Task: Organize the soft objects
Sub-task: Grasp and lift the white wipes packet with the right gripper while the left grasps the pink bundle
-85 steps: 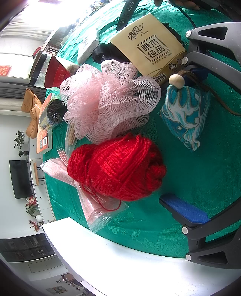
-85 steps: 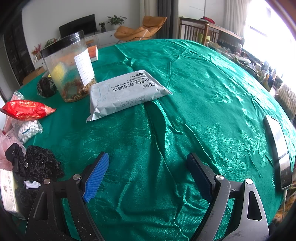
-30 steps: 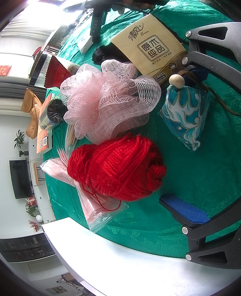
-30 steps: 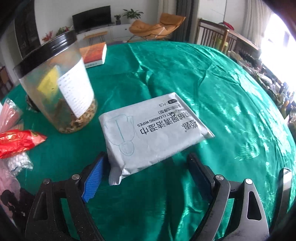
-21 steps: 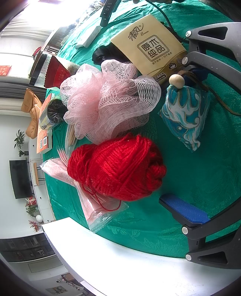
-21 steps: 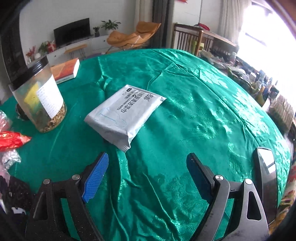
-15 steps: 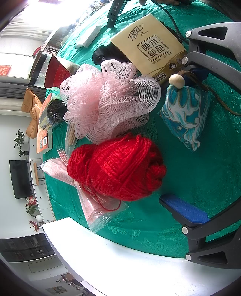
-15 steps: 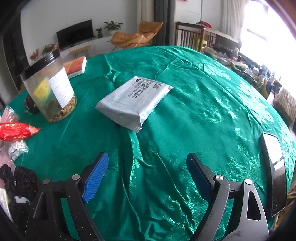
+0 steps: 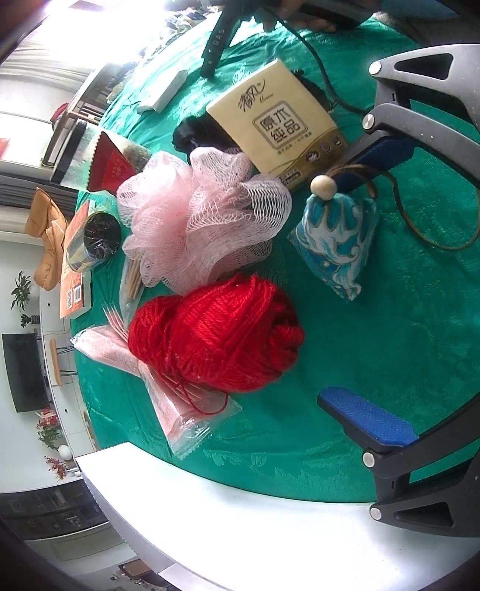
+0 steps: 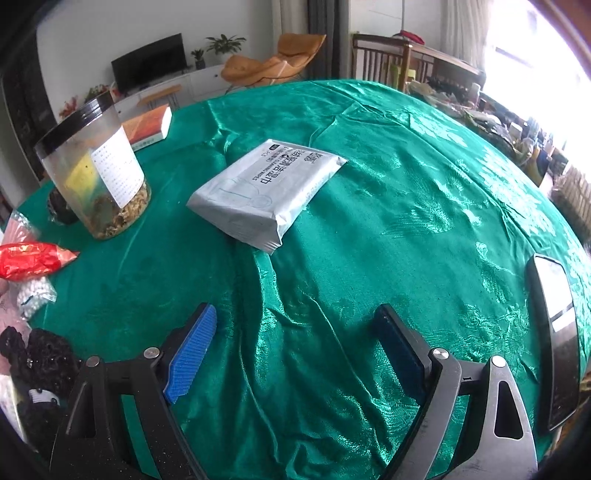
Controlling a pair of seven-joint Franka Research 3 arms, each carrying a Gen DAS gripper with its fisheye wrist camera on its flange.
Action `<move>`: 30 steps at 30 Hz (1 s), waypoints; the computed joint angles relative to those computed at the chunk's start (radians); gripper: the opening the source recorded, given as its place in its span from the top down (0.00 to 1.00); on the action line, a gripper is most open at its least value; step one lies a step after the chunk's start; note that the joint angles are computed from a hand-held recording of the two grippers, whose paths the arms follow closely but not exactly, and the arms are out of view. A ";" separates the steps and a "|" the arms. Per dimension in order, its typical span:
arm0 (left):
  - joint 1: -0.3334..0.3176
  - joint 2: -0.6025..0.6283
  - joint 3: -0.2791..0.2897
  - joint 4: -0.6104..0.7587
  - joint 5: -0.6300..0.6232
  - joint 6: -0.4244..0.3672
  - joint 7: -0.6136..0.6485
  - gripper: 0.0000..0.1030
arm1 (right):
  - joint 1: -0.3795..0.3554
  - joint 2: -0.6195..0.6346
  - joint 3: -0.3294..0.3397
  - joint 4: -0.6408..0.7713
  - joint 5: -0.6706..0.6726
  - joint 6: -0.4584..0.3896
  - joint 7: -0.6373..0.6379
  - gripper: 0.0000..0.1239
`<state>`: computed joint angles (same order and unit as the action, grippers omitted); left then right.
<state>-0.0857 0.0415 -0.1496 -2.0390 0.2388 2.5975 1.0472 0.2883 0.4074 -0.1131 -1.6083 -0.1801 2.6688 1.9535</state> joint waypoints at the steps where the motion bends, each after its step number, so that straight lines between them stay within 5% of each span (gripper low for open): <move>1: 0.004 -0.012 -0.001 -0.003 -0.034 0.001 0.026 0.00 | 0.000 0.000 0.000 -0.001 0.001 0.001 0.000 0.28; 9: 0.017 -0.012 0.008 0.123 -0.275 -0.049 0.247 0.00 | 0.003 0.002 -0.002 0.001 -0.003 -0.001 0.000 0.28; 20: 0.065 0.160 0.014 0.469 -0.262 -0.200 0.303 0.00 | 0.003 0.003 -0.002 0.002 -0.006 -0.002 0.000 0.28; 25: 0.057 0.393 0.046 0.789 -0.114 -0.412 0.248 0.00 | 0.000 0.001 0.001 -0.002 0.001 0.004 -0.004 0.28; 27: 0.054 0.486 0.045 0.899 -0.088 -0.471 0.258 0.00 | -0.034 -0.011 0.034 -0.025 0.066 0.044 -0.038 0.28; 30: 0.056 0.635 0.034 1.085 -0.098 -0.578 0.287 0.00 | -0.171 -0.050 0.171 -0.107 0.381 0.190 -0.178 0.29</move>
